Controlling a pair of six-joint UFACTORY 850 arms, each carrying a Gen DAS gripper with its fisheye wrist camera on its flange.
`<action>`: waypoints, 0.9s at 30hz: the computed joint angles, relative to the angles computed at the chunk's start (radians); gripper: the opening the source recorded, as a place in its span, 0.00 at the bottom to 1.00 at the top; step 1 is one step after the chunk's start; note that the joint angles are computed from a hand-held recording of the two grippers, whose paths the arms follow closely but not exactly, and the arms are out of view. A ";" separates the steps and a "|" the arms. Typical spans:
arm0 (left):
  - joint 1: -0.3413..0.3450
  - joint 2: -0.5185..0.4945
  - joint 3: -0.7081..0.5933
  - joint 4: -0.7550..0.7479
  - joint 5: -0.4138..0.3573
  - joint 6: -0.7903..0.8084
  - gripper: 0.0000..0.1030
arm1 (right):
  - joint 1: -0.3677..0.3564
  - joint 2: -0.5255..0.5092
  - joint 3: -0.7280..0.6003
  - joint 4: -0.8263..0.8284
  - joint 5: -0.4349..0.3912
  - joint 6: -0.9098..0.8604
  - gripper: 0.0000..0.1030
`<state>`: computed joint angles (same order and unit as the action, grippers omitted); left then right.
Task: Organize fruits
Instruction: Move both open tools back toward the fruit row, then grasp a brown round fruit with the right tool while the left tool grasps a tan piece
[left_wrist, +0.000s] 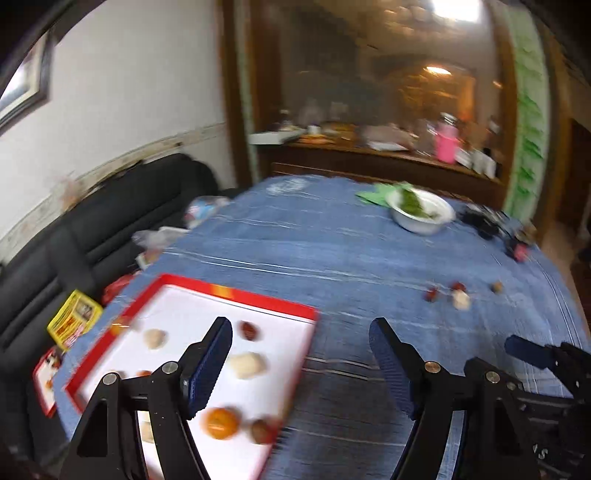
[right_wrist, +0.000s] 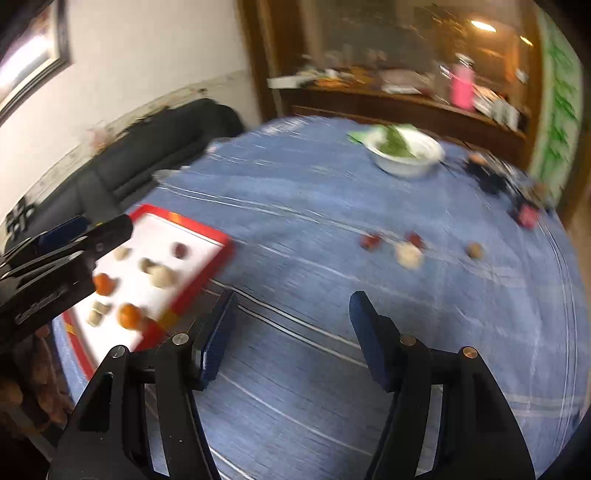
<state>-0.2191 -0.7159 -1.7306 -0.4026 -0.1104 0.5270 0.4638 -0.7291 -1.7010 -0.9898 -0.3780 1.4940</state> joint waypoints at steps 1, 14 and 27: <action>-0.010 -0.003 0.003 -0.006 -0.005 0.019 0.73 | -0.008 0.017 0.037 -0.009 0.002 0.030 0.61; -0.080 -0.068 0.014 -0.260 -0.092 0.349 0.73 | -0.117 0.149 0.322 -0.140 -0.060 0.307 0.61; -0.091 -0.216 -0.214 -0.314 -0.252 0.330 0.73 | -0.234 -0.129 -0.082 0.063 -0.140 -0.065 0.61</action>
<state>-0.3097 -0.9323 -1.9442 -0.7169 -0.3624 0.8566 0.2300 -0.8576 -1.7828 -0.9263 -0.5181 1.4285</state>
